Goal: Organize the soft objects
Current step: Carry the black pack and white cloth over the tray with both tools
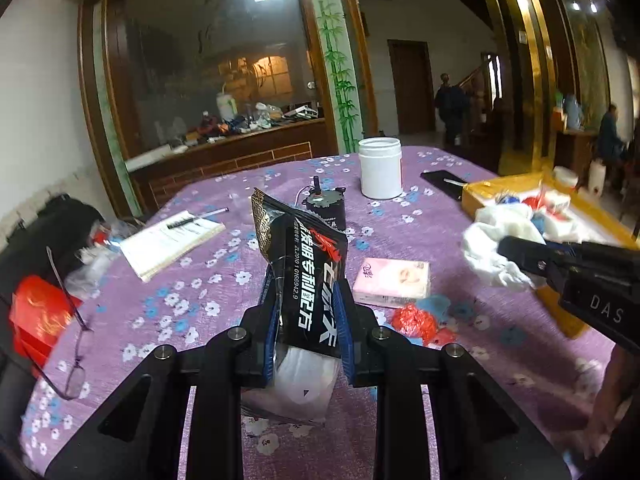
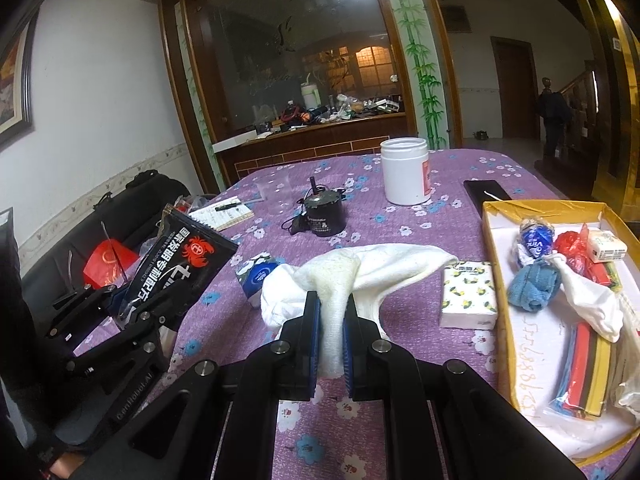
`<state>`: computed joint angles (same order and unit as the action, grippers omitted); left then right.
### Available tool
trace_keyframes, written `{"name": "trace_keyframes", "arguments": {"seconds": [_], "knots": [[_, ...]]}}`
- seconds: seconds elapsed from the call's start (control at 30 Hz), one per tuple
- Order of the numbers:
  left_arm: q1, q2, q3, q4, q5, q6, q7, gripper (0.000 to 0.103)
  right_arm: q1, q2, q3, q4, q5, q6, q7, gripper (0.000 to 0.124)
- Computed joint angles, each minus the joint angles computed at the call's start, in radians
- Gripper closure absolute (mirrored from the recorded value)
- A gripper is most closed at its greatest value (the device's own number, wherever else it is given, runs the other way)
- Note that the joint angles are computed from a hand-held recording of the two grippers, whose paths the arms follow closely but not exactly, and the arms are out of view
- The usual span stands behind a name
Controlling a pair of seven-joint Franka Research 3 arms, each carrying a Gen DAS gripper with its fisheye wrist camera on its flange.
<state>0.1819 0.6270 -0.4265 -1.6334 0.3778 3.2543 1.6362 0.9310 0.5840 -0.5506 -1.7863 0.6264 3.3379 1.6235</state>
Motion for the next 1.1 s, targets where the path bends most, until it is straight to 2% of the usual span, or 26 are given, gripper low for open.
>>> {"name": "trace_keyframes", "arguments": {"seconds": [0.03,0.07,0.17,0.3,0.4,0.57,0.67,0.93,1.1], "knots": [[0.060,0.020,-0.075,0.016,0.007,-0.036,0.023,0.081,0.009,-0.005,-0.008,-0.011,0.006,0.009,0.002,0.114],[0.097,0.033,-0.124,0.026,-0.001,-0.062,0.046,0.081,0.015,-0.008,-0.014,-0.015,0.014,0.012,0.000,0.114],[0.170,0.066,-0.222,0.059,-0.054,-0.132,0.110,0.081,0.012,-0.024,-0.005,-0.033,0.039,0.034,-0.017,0.114],[0.184,0.083,-0.269,0.088,-0.113,-0.192,0.173,0.081,-0.034,-0.054,0.052,-0.052,0.075,0.065,-0.059,0.114],[0.203,0.093,-0.325,0.100,-0.155,-0.234,0.239,0.081,-0.105,-0.086,0.127,-0.071,0.085,0.093,-0.081,0.114],[0.207,0.093,-0.398,0.109,-0.217,-0.284,0.342,0.081,-0.192,-0.155,0.211,-0.135,0.125,0.160,-0.105,0.114],[0.200,0.101,-0.441,0.129,-0.256,-0.331,0.405,0.081,-0.271,-0.209,0.279,-0.188,0.123,0.210,-0.097,0.114],[0.113,0.102,-0.464,0.195,-0.350,-0.439,0.504,0.081,-0.366,-0.327,0.343,-0.294,0.205,0.302,-0.177,0.114],[0.041,0.106,-0.449,0.231,-0.402,-0.498,0.549,0.081,-0.445,-0.390,0.390,-0.343,0.215,0.311,-0.192,0.114]]}}
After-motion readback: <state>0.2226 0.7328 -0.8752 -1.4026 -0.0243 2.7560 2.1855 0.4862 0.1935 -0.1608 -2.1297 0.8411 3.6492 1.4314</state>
